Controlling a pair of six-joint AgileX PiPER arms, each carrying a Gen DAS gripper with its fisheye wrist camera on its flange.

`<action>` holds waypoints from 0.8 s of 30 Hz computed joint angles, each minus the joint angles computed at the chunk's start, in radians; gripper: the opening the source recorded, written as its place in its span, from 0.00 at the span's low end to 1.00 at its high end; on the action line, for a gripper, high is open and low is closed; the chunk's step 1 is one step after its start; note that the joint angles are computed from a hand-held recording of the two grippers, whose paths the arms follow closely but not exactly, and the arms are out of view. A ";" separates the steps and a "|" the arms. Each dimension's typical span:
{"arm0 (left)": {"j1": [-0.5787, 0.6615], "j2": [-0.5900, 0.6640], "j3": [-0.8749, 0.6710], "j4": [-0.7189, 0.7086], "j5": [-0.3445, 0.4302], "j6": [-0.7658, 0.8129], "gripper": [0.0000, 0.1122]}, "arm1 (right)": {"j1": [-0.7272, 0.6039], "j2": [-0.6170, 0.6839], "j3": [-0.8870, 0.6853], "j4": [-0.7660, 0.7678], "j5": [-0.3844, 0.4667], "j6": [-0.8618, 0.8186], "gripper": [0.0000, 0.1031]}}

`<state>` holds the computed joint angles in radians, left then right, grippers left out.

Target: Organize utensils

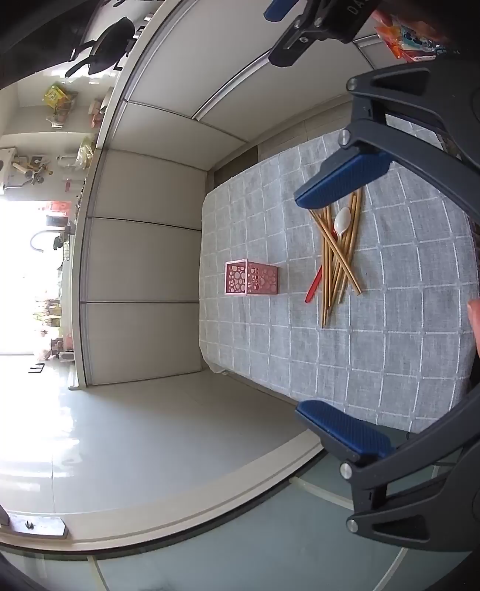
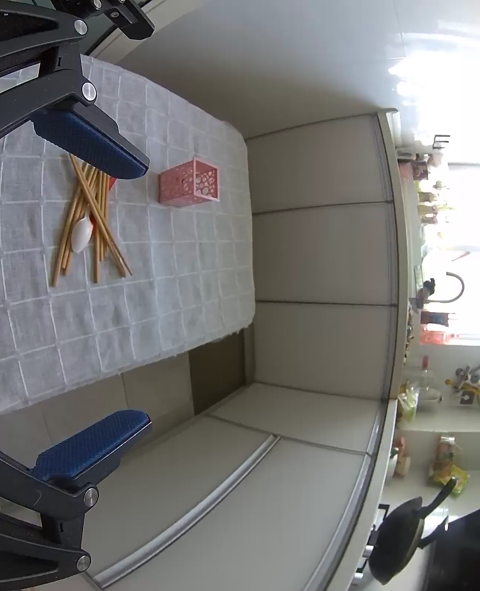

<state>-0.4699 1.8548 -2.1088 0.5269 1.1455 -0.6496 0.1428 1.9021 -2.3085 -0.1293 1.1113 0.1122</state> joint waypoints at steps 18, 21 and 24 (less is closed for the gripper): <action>-0.024 -0.012 0.033 0.032 -0.012 0.004 0.92 | 0.009 -0.002 0.002 -0.026 -0.019 0.015 1.00; -0.025 -0.013 0.034 0.034 -0.012 0.006 0.92 | 0.008 -0.008 0.011 -0.026 -0.024 0.014 1.00; -0.020 -0.015 0.035 0.029 -0.015 0.011 0.92 | 0.007 -0.011 0.017 -0.027 -0.029 0.016 1.00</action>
